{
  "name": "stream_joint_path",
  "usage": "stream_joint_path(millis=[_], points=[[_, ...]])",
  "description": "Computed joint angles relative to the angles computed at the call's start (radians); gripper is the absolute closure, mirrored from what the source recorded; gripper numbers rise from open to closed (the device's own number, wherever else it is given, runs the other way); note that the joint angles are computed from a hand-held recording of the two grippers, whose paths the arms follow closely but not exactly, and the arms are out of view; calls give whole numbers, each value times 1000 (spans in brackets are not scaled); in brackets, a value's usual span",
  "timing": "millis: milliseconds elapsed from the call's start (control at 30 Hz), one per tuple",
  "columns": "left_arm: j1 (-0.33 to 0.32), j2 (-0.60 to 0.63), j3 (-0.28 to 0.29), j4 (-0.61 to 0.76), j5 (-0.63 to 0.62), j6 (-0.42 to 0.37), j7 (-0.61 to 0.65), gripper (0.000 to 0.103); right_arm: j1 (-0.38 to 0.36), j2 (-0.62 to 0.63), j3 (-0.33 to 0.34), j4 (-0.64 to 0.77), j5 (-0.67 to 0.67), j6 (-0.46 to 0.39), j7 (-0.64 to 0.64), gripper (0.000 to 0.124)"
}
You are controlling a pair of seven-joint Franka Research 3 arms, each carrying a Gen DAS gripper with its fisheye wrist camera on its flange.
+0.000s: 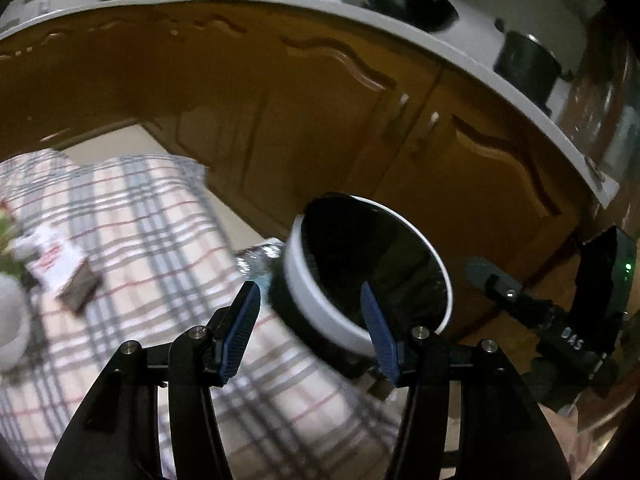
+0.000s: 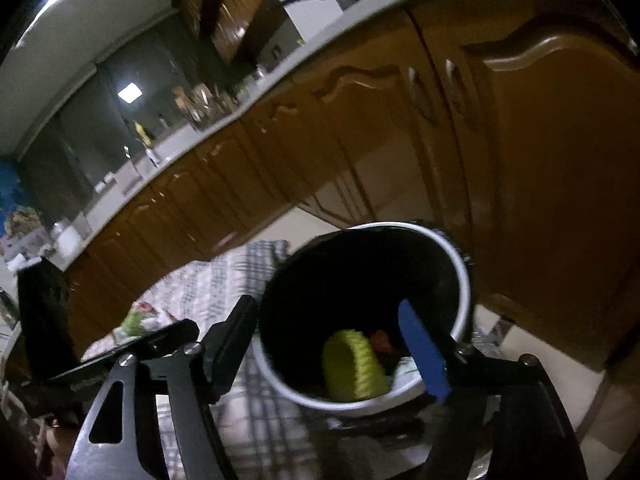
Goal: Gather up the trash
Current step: 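Move both open tools back over the table toward the white foam net, then grasp the white foam net with left tool while right tool grasps the white milk carton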
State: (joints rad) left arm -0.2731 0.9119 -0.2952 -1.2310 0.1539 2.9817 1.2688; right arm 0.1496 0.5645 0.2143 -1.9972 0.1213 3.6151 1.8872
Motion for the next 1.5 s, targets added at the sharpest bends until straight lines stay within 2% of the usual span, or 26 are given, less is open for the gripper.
stream_joint_path(millis=[33,67,133,200,367,567,733,867,1067,1133,1267,1367,1500], points=[[9,-40,16,-72,38,43,-57,50,-4,4,13,-1,-10,12,7,48],[0,-64,41,-110,6,67,-46,50,-4,5,19,-1,-16,15,12,48],[-3,-121,80,-207,18,121,-97,50,-8,14,36,6,-39,17,25,48],[3,-156,94,-269,34,154,-129,50,-11,24,52,18,-64,9,36,48],[-36,-257,201,-440,76,241,-231,50,-10,49,88,48,-117,-14,51,48],[-57,-338,277,-579,97,308,-302,50,4,74,115,87,-145,-46,40,48],[-124,-391,389,-671,69,350,-331,50,23,99,131,131,-151,-85,5,48],[-149,-419,440,-723,29,374,-326,50,44,126,139,182,-140,-122,-37,48],[-152,-431,466,-746,-25,374,-305,50,60,168,161,271,-124,-198,-130,48],[-120,-431,442,-745,-24,369,-301,50,74,181,158,303,-109,-222,-166,48],[-101,-425,437,-727,-16,332,-296,50,98,204,149,364,-81,-264,-238,48],[-57,-413,402,-698,14,296,-303,50,117,238,144,438,-68,-321,-295,48],[-33,-391,395,-653,59,243,-327,50,149,303,129,570,-53,-428,-371,48]])
